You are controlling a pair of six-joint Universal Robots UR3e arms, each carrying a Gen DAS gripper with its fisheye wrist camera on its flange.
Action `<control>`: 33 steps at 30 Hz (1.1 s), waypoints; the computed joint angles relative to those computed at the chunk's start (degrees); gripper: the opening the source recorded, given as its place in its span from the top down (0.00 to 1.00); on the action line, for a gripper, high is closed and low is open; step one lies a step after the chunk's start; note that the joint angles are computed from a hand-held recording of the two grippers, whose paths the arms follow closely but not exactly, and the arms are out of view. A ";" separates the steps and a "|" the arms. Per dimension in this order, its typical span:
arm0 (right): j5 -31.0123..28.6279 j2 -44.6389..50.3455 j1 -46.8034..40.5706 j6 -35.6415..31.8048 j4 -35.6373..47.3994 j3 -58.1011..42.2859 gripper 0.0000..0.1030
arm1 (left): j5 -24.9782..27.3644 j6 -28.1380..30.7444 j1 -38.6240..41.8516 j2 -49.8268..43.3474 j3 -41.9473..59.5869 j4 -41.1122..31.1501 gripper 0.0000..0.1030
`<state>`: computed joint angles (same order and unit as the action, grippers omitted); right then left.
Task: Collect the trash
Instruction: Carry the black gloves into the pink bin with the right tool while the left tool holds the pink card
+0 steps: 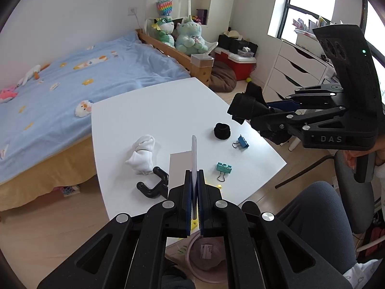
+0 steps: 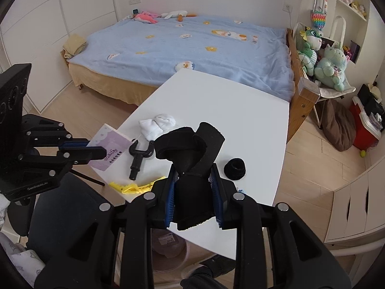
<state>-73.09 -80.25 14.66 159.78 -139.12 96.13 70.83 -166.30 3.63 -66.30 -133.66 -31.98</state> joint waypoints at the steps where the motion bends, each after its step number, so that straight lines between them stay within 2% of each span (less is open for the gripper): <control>1: 0.48 -2.09 -0.15 -0.01 -0.34 1.92 0.75 | -0.02 0.10 -0.12 0.99 -0.25 -0.64 0.96; 15: 7.01 -26.72 -2.92 -1.26 2.77 24.86 0.74 | 0.65 0.27 -1.89 18.38 -5.01 -11.49 0.96; 25: 7.54 -33.00 -1.64 -1.22 5.74 32.20 0.74 | 0.19 0.34 -2.14 28.87 -8.38 -20.26 0.96; 31: 7.76 -32.17 -0.16 -0.60 4.25 34.22 0.74 | -2.54 2.84 1.99 36.43 -8.76 -29.13 0.96; 33: 8.37 -31.59 -0.03 -0.79 3.89 34.31 0.69 | -3.42 3.91 3.50 38.20 -8.53 -31.57 0.96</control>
<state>-64.73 -111.84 14.63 159.00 -135.23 130.44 67.40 -162.39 7.13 -28.11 -142.19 -63.55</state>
